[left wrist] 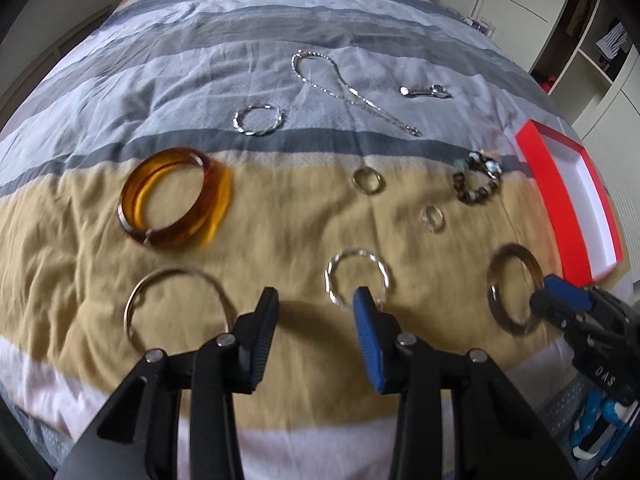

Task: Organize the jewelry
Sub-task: 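Grasp the twisted silver bangle with left gripper while right gripper grasps dark brown bangle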

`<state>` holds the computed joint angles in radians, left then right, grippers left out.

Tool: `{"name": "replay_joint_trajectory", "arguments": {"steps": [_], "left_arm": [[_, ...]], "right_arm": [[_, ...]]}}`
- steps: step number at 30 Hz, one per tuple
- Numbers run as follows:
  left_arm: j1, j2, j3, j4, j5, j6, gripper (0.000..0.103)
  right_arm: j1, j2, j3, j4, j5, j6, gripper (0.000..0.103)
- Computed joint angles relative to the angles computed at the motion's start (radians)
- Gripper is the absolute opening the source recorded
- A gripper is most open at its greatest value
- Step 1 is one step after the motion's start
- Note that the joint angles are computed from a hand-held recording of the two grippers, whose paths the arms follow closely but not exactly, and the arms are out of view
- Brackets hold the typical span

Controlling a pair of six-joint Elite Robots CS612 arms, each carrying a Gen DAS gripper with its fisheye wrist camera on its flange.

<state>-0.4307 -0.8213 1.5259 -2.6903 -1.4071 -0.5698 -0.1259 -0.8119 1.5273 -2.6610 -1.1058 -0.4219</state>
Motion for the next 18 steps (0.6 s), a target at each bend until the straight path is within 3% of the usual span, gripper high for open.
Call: {"name": "replay_joint_trajectory", "arguments": {"steps": [9,14,18], "left_arm": [[0.013,0.044,-0.057,0.033,-0.016,0.019,0.025],[0.003,0.055,-0.07,0.041,-0.012,0.07,0.007],[0.0,0.055,-0.066,0.016,-0.013,0.084,0.005]], "right_arm": [[0.012,0.028,-0.037,0.023,-0.025,-0.006,0.036],[0.025,0.047,-0.059,0.016,-0.068,0.009,0.019],[0.028,0.05,-0.063,0.011,-0.07,0.003,0.01]]}}
